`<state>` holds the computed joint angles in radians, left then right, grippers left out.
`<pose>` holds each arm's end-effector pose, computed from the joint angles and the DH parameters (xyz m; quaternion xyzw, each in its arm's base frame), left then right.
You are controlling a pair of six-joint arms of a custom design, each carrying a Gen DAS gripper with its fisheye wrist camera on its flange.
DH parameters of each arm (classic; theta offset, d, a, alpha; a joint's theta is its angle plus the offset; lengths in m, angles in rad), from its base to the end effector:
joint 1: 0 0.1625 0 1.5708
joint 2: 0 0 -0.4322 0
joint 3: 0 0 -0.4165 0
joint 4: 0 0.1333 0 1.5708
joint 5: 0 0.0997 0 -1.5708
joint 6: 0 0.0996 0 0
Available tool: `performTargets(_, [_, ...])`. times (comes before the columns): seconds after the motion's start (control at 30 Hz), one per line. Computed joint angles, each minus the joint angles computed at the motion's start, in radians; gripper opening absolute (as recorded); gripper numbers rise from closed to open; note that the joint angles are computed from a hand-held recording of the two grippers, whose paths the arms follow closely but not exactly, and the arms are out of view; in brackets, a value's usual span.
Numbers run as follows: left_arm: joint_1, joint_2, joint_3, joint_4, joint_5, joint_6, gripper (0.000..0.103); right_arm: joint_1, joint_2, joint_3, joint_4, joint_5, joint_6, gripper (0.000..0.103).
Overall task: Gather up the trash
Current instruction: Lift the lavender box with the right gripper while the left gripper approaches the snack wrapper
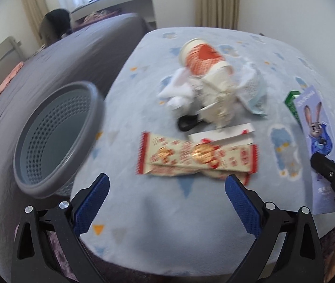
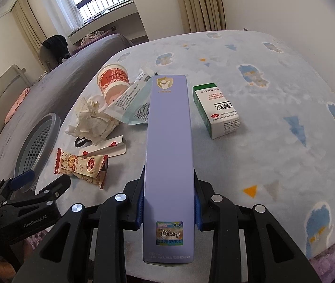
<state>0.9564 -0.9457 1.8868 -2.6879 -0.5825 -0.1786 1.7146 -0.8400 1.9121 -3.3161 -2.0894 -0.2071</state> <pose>-0.1724 -0.6199 0.1399 0.1489 0.8652 -0.2538 0.4059 0.1719 -0.6011 0.1131 0.0759 -0.9131 0.3114 0.2520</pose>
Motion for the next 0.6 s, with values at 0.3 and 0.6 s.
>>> performTargets(0.3, [-0.001, 0.115, -0.082, -0.045, -0.027, 0.086, 0.097, -0.026, -0.037, 0.016, -0.003, 0.036, 0.031, 0.031])
performTargets(0.6, [0.002, 0.135, -0.085, -0.038, 0.064, 0.087, 0.097, -0.034, -0.035, 0.008, 0.024, 0.054, 0.031, 0.031])
